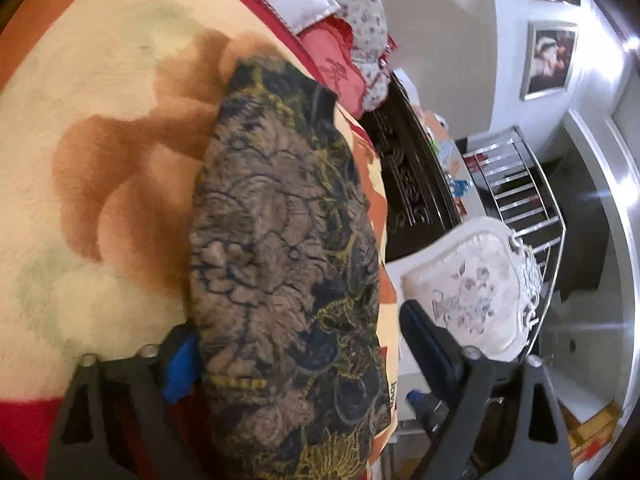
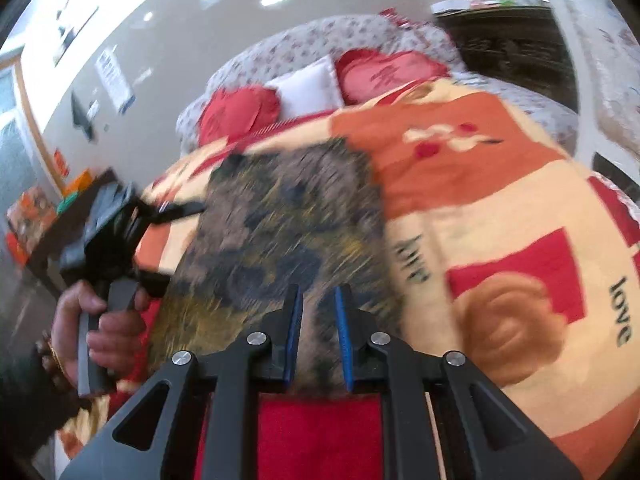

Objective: Fold small clothes

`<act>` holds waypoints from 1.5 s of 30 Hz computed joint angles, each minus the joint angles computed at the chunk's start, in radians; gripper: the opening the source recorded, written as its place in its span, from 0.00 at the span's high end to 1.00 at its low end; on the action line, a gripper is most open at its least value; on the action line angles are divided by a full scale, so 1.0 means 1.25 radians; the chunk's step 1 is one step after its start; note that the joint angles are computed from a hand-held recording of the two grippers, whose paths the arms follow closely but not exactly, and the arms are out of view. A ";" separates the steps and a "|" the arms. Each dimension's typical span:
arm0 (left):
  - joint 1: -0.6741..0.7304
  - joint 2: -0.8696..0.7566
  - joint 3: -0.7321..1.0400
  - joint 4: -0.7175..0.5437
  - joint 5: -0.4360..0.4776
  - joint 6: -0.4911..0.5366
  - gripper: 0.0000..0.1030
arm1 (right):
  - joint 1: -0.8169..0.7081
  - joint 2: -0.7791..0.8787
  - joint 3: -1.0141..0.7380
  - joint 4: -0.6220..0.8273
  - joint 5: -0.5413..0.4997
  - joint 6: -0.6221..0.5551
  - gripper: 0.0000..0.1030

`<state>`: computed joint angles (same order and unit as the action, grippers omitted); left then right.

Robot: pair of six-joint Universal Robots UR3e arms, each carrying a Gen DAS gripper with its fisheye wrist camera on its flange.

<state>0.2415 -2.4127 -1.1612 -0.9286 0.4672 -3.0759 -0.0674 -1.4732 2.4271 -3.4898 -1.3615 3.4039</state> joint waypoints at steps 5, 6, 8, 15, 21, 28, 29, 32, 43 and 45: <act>0.001 0.034 -0.072 0.077 0.112 -0.066 0.76 | -0.182 0.052 -0.093 0.112 0.231 -0.051 0.59; 0.002 0.039 -0.092 0.109 0.117 -0.078 0.75 | -0.209 0.086 -0.135 0.156 0.289 -0.058 0.59; -0.009 0.052 -0.119 0.166 0.151 -0.082 0.74 | -0.243 0.177 -0.225 0.202 0.353 -0.037 0.58; -0.045 0.073 -0.107 0.175 0.227 -0.092 0.77 | -0.324 0.458 -0.421 0.276 0.644 0.051 0.54; -0.038 0.116 -0.102 0.114 0.247 -0.046 0.80 | -0.331 0.563 -0.464 0.205 0.790 0.110 0.33; -0.082 0.074 -0.025 0.108 0.308 -0.083 0.70 | -0.272 0.454 -0.474 0.375 0.727 -0.133 0.38; -0.086 0.064 -0.010 0.107 0.307 -0.094 0.70 | -0.250 0.432 -0.488 0.417 0.665 -0.169 0.42; -0.089 0.037 0.019 0.123 0.306 -0.137 0.69 | -0.186 0.409 -0.527 0.463 0.499 -0.211 0.59; -0.036 0.233 -0.146 0.176 0.336 -0.055 0.84 | -0.070 0.229 -0.482 0.428 0.357 -0.147 0.82; 0.016 0.279 -0.157 0.117 0.321 -0.007 0.84 | -0.024 0.223 -0.523 0.451 0.346 -0.123 0.82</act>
